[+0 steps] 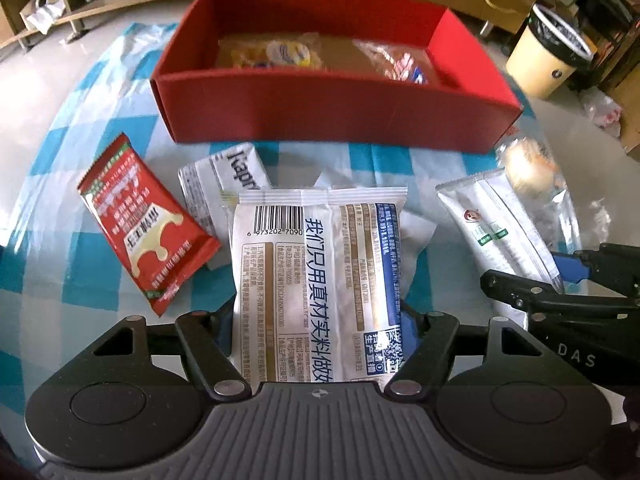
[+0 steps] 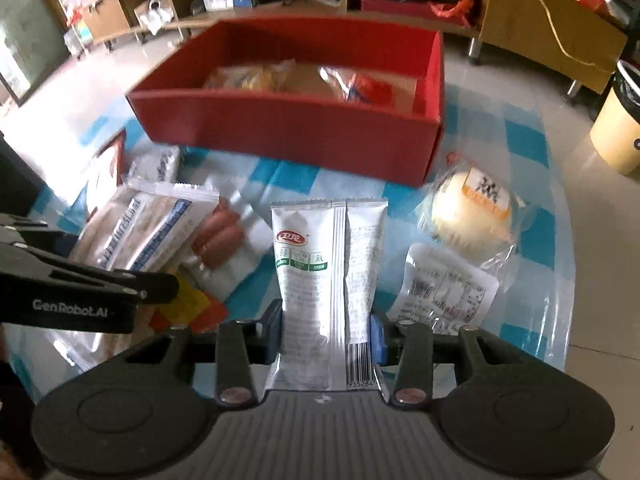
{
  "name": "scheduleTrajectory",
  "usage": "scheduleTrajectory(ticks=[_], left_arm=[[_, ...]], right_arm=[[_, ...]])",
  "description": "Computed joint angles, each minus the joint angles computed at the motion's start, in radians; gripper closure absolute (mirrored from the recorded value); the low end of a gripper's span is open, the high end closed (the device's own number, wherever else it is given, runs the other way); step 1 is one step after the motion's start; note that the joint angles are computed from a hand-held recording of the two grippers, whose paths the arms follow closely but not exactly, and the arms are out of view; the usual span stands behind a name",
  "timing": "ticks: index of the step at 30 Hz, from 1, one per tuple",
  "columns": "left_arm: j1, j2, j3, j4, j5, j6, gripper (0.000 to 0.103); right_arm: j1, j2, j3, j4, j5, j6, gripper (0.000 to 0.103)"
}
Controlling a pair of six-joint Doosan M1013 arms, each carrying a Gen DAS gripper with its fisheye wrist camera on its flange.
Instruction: Organize snacks
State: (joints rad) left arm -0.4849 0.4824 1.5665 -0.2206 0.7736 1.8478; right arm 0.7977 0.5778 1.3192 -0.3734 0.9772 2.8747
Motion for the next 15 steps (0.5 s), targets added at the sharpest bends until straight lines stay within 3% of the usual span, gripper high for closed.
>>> scheduleTrajectory(ticks=[15], left_arm=[[-0.004,-0.015,-0.005,-0.013,-0.047,-0.007,0.026]], right_arm=[[0.005,-0.012,-0.001,-0.099,-0.026,0.079,0.062]])
